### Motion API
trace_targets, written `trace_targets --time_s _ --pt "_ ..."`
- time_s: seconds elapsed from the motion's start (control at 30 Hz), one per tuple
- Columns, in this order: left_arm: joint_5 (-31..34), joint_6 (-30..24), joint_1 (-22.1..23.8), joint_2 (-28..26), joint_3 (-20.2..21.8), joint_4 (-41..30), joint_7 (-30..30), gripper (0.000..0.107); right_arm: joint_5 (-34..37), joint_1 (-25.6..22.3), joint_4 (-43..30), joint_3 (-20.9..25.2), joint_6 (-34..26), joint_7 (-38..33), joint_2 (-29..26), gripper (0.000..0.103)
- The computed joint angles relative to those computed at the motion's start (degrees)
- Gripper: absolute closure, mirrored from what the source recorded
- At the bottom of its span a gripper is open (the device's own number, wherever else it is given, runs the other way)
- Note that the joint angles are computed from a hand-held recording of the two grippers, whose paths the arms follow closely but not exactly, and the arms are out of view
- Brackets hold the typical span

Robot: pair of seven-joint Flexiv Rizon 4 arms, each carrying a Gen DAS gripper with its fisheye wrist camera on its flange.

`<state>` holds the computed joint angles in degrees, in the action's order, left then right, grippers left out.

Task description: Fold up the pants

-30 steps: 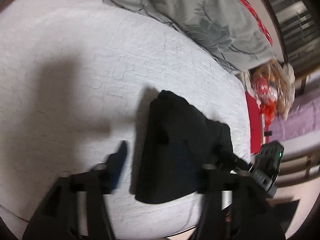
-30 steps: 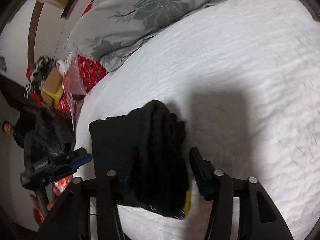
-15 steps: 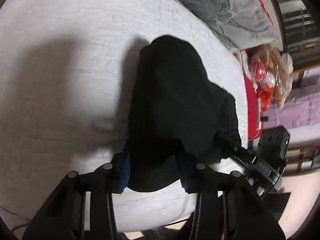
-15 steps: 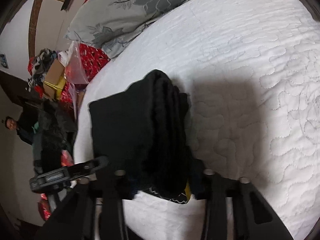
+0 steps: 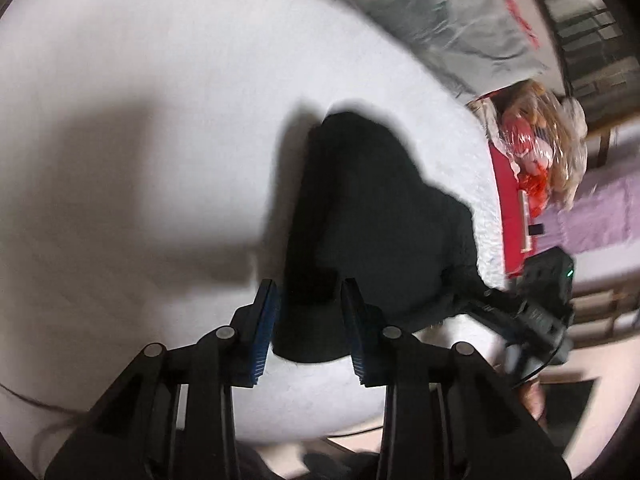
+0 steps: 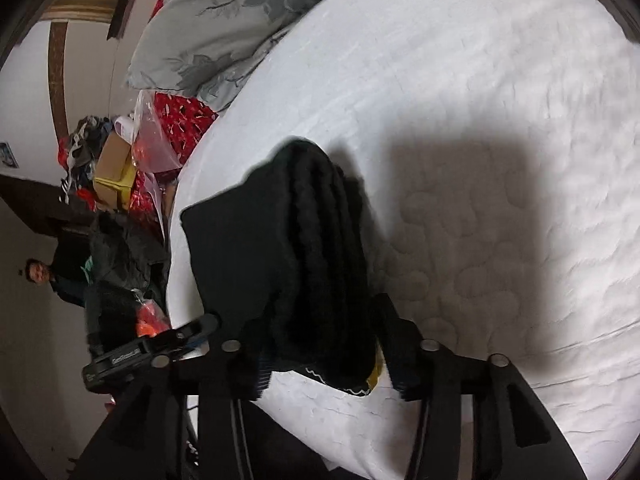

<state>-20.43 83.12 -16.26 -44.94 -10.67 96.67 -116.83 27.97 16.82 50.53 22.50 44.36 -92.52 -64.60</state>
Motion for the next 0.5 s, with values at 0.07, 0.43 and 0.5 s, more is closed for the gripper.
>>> trace_targets --time_s 0.07,0.43,0.5 --pt "1.88 -1.01 -2.51 0.13 4.28 -3.03 -0.51 0.052 1.28 -0.67 -0.86 1.12 2.08 -1.93 0.02 0.045" --pt "12.46 -24.98 -7.35 -10.76 16.50 -26.81 -11.61 0.037 -5.42 6.07 -12.75 -4.45 4.23 4.71 -6.66 0.062" --pt "12.91 -22.01 -5.86 -11.37 14.36 -25.55 -12.21 0.033 -5.07 5.09 -13.13 -3.50 3.59 5.30 -7.24 0.065"
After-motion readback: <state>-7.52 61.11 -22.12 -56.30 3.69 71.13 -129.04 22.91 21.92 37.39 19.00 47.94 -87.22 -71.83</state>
